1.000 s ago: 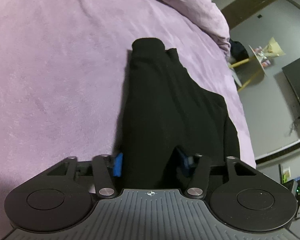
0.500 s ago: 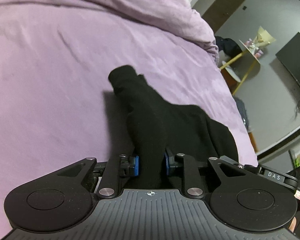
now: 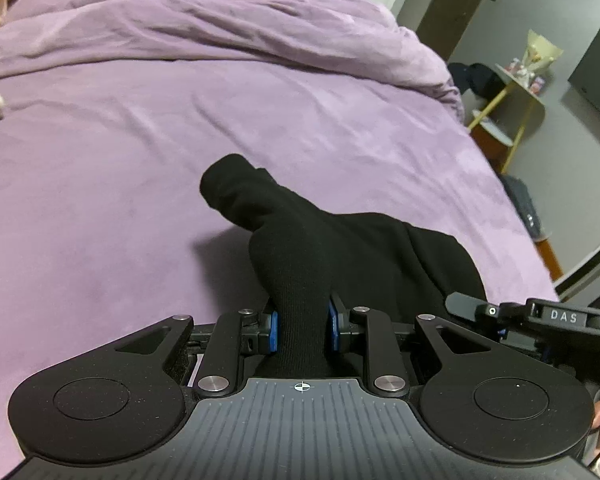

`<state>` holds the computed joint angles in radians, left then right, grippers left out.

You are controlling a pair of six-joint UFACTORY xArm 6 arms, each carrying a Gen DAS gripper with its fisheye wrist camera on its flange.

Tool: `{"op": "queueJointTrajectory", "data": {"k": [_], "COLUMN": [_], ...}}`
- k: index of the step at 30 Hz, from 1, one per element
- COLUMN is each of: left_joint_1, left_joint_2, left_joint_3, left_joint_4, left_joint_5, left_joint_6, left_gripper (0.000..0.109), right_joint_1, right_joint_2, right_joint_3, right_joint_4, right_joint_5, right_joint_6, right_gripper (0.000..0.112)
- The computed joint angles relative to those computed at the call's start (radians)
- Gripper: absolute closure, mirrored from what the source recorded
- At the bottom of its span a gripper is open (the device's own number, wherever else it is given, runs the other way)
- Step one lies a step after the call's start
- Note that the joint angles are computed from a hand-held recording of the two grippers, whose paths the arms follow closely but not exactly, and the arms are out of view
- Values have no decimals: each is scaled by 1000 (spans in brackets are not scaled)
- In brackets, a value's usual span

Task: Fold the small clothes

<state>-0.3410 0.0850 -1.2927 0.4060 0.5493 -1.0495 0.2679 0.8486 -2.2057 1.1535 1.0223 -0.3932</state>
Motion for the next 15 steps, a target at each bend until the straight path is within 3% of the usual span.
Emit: {"op": "queueJointTrajectory", "data": {"k": [4, 7, 9, 12, 15], "left_joint_1": [-9, -12, -12, -18, -30], "left_joint_2": [-69, -89, -110, -158, -164], "left_joint_3": [87, 145, 178, 229, 216], "left_joint_4": [25, -6, -43, 105, 269], "left_joint_5": [29, 41, 70, 99, 153], "left_joint_6": [-11, -15, -23, -137, -288], "left_gripper": [81, 77, 76, 64, 63], "right_joint_1": [12, 41, 70, 122, 152], "right_joint_2": [-32, -81, -152, -272, -281], "right_joint_3": [65, 128, 221, 399, 401], "right_joint_4": [-30, -183, -339, -480, -401], "right_joint_5": [28, -20, -141, -399, -417], "right_joint_6": [15, 28, 42, 8, -91], "right_gripper": [96, 91, 89, 89, 89]}}
